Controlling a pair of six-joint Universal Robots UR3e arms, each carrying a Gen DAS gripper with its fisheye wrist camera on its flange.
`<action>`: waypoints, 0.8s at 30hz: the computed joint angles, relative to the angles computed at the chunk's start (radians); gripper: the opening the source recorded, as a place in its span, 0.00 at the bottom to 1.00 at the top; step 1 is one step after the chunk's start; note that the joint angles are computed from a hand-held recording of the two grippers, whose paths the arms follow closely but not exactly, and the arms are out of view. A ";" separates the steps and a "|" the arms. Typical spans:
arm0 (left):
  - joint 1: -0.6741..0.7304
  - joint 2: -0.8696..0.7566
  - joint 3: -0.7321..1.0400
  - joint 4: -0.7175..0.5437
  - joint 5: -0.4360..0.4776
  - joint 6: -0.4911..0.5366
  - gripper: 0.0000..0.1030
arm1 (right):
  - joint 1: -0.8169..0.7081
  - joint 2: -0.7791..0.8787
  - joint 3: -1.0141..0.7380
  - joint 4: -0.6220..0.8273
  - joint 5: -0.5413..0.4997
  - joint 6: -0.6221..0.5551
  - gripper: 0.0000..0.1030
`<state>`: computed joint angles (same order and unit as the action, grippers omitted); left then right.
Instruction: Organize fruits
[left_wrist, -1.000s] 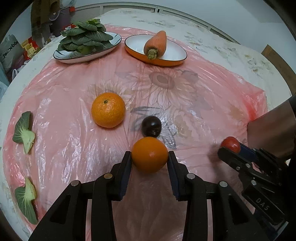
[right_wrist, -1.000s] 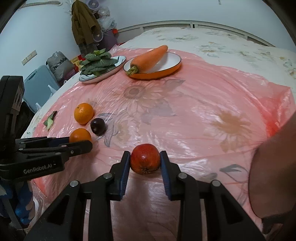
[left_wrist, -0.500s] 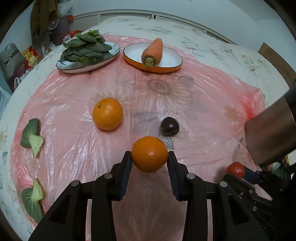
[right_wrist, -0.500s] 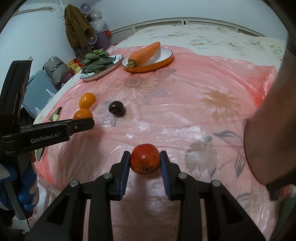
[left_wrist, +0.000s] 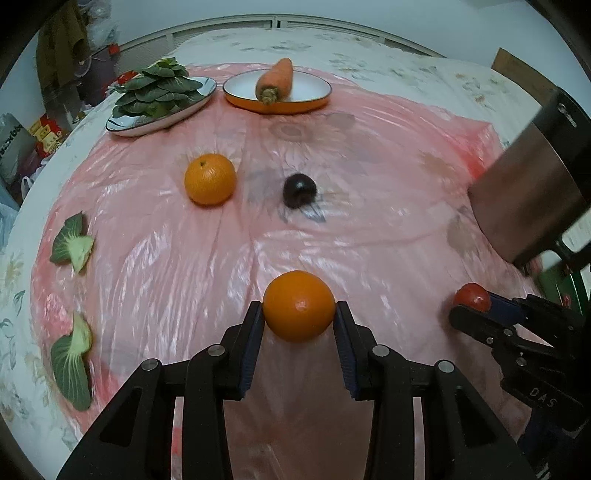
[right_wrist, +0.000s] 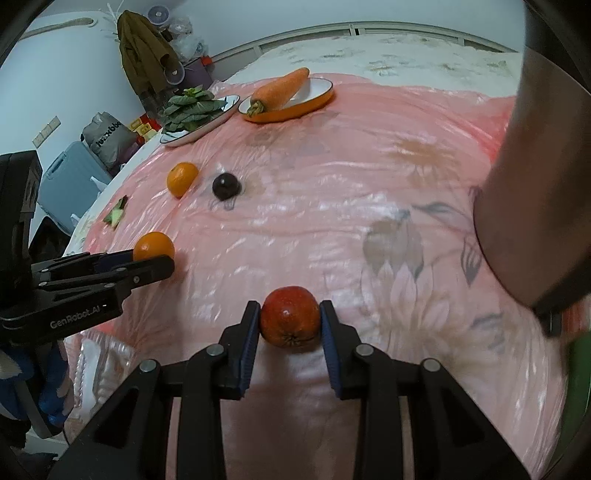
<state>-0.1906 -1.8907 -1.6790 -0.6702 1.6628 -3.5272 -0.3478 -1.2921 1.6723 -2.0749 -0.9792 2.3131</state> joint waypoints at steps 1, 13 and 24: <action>-0.010 0.001 0.010 -0.016 0.003 0.003 0.32 | -0.007 -0.013 0.011 0.008 -0.001 -0.008 0.31; -0.150 -0.077 0.201 -0.163 -0.003 0.018 0.32 | -0.205 -0.200 0.099 0.199 -0.009 -0.112 0.31; -0.335 -0.346 0.708 -0.410 -0.043 0.032 0.32 | -0.512 -0.247 0.010 0.352 -0.026 -0.197 0.31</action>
